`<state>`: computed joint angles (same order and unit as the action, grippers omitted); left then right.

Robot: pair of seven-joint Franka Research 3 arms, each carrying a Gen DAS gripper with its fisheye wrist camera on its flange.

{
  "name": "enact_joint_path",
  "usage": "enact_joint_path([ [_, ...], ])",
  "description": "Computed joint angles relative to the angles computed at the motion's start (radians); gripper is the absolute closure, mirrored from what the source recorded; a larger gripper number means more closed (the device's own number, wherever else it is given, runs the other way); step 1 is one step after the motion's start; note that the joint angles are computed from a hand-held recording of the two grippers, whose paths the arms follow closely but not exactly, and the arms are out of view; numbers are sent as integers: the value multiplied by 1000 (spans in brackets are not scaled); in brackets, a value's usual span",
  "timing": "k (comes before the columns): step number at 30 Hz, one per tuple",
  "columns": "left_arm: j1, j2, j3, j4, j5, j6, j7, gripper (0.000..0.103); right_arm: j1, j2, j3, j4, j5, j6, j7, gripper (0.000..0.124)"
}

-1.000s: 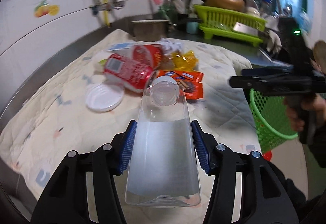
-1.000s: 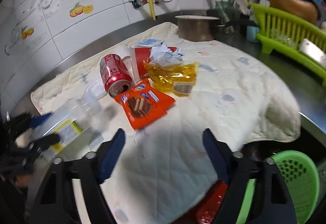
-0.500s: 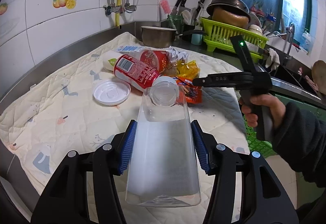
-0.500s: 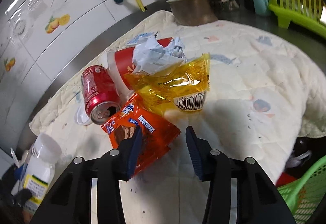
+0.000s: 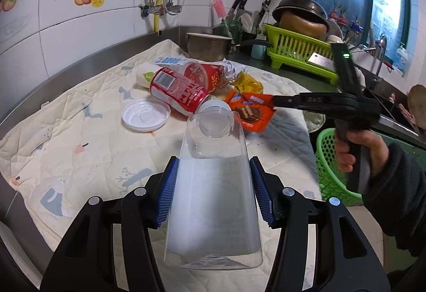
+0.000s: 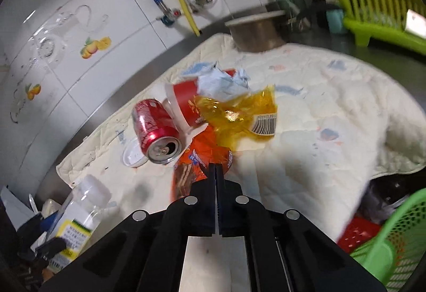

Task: Collect trash
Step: 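Carry the orange wrapper with the right tool and drop it into the green basket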

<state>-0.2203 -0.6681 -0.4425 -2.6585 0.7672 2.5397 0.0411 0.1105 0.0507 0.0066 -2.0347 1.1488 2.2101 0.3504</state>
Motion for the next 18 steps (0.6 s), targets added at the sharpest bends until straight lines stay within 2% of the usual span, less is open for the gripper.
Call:
enact_joint_path([
  [6,10,42,-20,42,33,29,-11,50,-40,-152,-66,-124,44,0,-93,123],
  [9,20,82,-34,79,67,51,-20,50,-57,-209,-95,-173,27,27,-117,123],
  [12,29,134,-46,123,105,74,-34,50,-77,-266,-124,-233,12,96,-168,123],
  [18,25,264,-55,229,198,109,-59,50,-106,-310,-158,-332,-36,318,-253,123],
])
